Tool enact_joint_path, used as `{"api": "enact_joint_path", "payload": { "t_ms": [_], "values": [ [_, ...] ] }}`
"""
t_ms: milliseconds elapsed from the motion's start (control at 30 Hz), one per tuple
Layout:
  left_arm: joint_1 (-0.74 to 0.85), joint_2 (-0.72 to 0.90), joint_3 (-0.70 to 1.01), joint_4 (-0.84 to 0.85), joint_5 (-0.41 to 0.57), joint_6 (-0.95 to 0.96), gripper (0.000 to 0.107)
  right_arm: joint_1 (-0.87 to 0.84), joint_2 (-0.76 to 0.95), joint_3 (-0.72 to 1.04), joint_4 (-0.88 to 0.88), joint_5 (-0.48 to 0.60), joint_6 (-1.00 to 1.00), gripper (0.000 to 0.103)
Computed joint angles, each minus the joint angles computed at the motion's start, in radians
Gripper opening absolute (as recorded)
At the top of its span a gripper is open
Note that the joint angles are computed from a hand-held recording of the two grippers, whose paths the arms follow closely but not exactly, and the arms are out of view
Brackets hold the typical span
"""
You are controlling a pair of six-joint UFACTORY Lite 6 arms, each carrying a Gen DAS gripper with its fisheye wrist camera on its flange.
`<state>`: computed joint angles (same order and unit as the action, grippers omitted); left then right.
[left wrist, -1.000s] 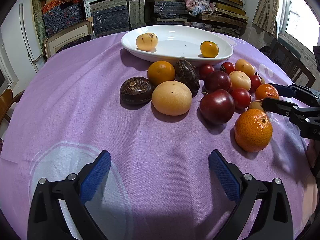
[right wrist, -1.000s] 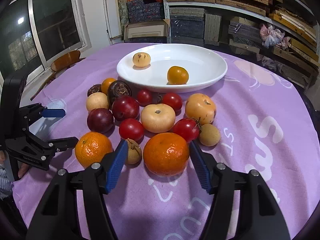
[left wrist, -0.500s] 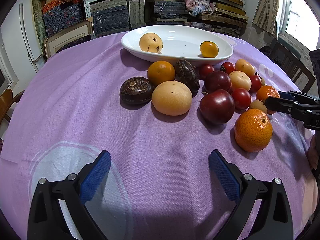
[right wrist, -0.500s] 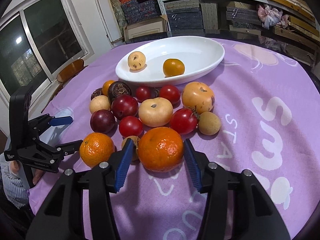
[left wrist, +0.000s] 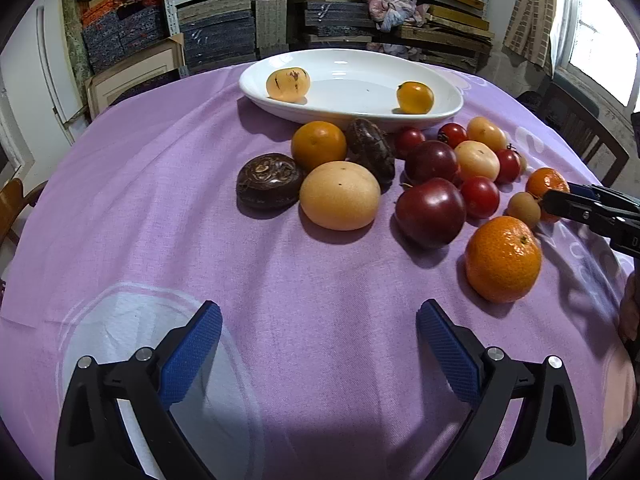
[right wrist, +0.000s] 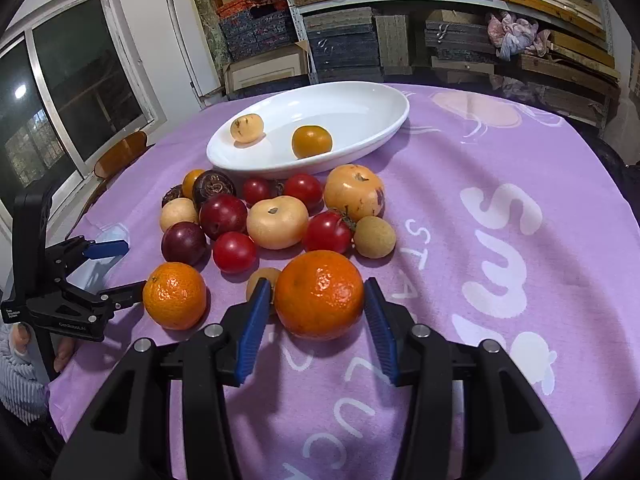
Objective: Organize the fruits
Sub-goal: 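Lift the tangerine with the right tool while the left tool reaches for another tangerine, then carry the tangerines toward the white plate with both tools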
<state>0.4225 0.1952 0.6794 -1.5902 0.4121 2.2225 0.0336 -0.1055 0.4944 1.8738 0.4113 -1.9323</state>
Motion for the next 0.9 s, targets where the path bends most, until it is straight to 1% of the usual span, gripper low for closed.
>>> {"api": "enact_joint_path", "payload": {
  "t_ms": [67,133,200,233,267,300,333,367,433,500,567,633,700,733,767,800,833,867,900],
  "values": [
    [0.04,0.004,0.029,0.088,0.074,-0.091,0.1,-0.004,0.002,0.003,-0.007,0.002,0.003,0.047],
    [0.052,0.029,0.082,0.155,0.095,-0.201,0.1,-0.019,0.01,0.006,-0.024,0.017,0.016,0.047],
    [0.057,0.075,0.155,0.281,0.13,-0.376,0.1,-0.027,0.018,0.009,-0.037,0.032,0.025,0.047],
    [0.063,0.098,0.191,0.351,0.175,-0.469,0.1,-0.031,0.022,0.011,-0.042,0.039,0.028,0.047],
    [0.074,0.119,0.221,0.408,0.24,-0.533,0.1,-0.038,0.022,0.01,-0.048,0.048,0.03,0.047],
    [0.077,0.124,0.231,0.436,0.296,-0.557,0.1,-0.044,0.019,0.01,-0.055,0.056,0.036,0.047],
    [0.067,0.099,0.208,0.433,0.311,-0.54,0.1,-0.053,0.013,0.005,-0.057,0.066,0.035,0.047],
    [0.046,0.047,0.157,0.396,0.284,-0.481,0.1,-0.06,0.008,0.002,-0.062,0.075,0.034,0.047],
    [-0.026,-0.091,0.005,0.254,0.174,-0.307,0.1,-0.059,-0.012,-0.009,-0.06,0.071,0.026,0.047],
    [-0.114,-0.18,-0.092,0.133,0.092,-0.164,0.1,-0.063,-0.018,-0.01,-0.071,0.08,0.034,0.047],
    [-0.198,-0.229,-0.144,0.062,0.039,-0.097,0.1,-0.07,0.003,0.003,-0.103,0.085,0.064,0.047],
    [-0.275,-0.239,-0.161,-0.027,-0.018,-0.037,0.1,-0.061,0.009,0.006,-0.099,0.063,0.067,0.047],
    [-0.336,-0.228,-0.166,-0.164,-0.068,0.066,0.1,-0.066,-0.009,-0.002,-0.093,0.072,0.058,0.047],
    [-0.36,-0.213,-0.156,-0.216,-0.088,0.101,0.1,-0.068,-0.013,-0.005,-0.092,0.07,0.058,0.049],
    [-0.378,-0.187,-0.141,-0.257,-0.101,0.13,0.1,-0.072,-0.001,0.003,-0.117,0.072,0.08,0.062],
    [-0.389,-0.168,-0.129,-0.281,-0.111,0.145,0.1,-0.073,0.015,0.013,-0.149,0.072,0.11,0.066],
    [-0.389,-0.151,-0.12,-0.298,-0.113,0.161,0.1,-0.072,0.011,0.006,-0.14,0.068,0.098,0.065],
    [-0.399,-0.139,-0.114,-0.329,-0.121,0.188,0.1,-0.067,-0.005,-0.007,-0.114,0.064,0.068,0.052],
    [-0.409,-0.125,-0.109,-0.376,-0.13,0.23,0.1,-0.06,-0.008,-0.01,-0.112,0.058,0.061,0.045]
  ]
}}
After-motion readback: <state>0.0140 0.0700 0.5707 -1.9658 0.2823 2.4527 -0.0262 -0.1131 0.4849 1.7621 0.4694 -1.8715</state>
